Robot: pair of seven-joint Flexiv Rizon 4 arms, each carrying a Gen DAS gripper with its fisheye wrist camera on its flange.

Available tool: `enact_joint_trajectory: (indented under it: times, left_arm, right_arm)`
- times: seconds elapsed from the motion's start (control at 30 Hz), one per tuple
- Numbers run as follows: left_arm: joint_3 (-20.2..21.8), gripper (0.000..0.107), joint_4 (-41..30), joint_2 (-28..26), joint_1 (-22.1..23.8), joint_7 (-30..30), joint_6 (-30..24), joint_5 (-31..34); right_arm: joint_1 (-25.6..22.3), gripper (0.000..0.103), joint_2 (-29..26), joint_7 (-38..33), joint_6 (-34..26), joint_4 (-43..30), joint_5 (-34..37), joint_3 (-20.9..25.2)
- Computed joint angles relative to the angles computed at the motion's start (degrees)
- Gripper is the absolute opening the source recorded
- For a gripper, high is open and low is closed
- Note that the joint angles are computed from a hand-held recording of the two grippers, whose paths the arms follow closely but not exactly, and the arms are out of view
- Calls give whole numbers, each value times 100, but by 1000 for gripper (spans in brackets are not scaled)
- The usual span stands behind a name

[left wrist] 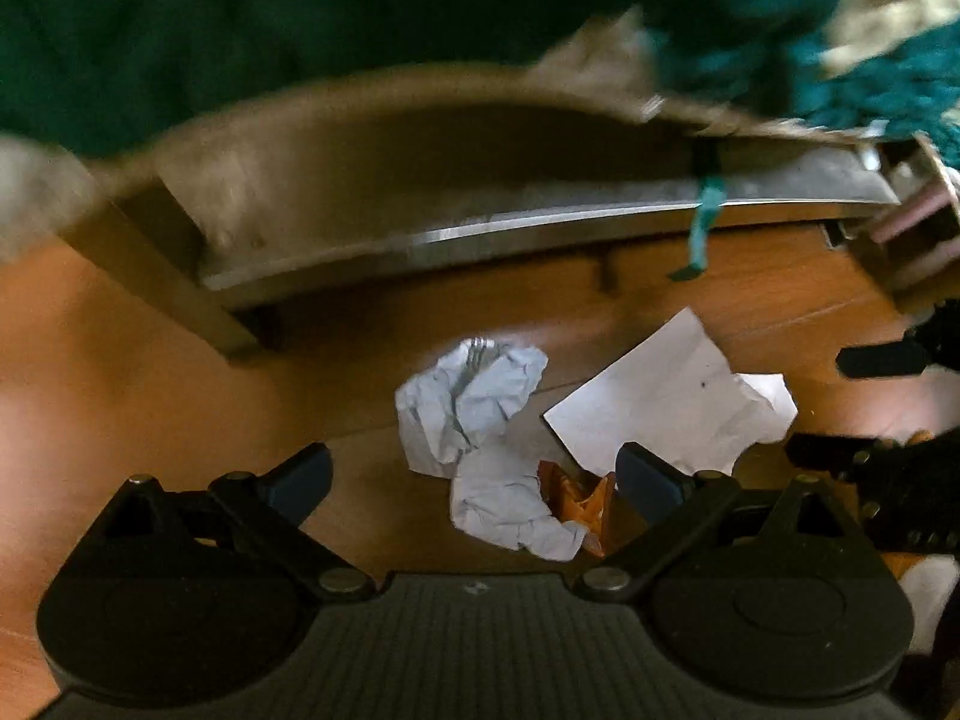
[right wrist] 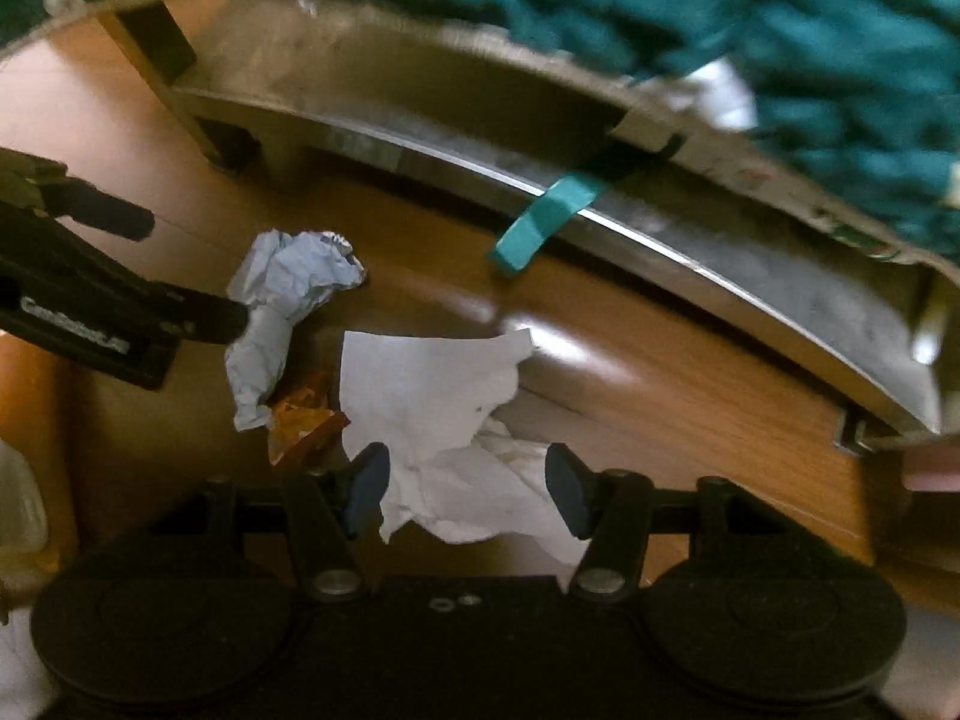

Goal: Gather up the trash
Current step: 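Grasp the white tissue with the right tool while the left tool grasps the crumpled grey paper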

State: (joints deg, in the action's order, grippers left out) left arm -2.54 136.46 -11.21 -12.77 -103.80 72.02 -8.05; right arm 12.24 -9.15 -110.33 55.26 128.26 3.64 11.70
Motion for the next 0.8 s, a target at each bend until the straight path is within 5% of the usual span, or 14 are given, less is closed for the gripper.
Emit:
enact_joint_trajectory:
  times: [0.3,0.4,0.43,0.67,0.8]
  left_arm:
    - [-254,100,-170,-932,95,-33,211,-628]
    - [-323,98,-130,-1079,155,-42,383,-752]
    - [-427,92,-96,-1123,233,16,447,-865]
    - [-592,47,-70,-1279,354,146,499,-1114]
    - [-792,39,5,-1302,528,309,575,-1339]
  right_arm:
    - [57,51,-687,452,157,-184,-78,21]
    - [37,33,-756,532,234,-161,-166,31]
    - [45,24,-763,569,263,-134,-232,23]
    - [73,2,-738,744,688,110,-540,30]
    - [17,0,-616,736,786,183,-481,106]
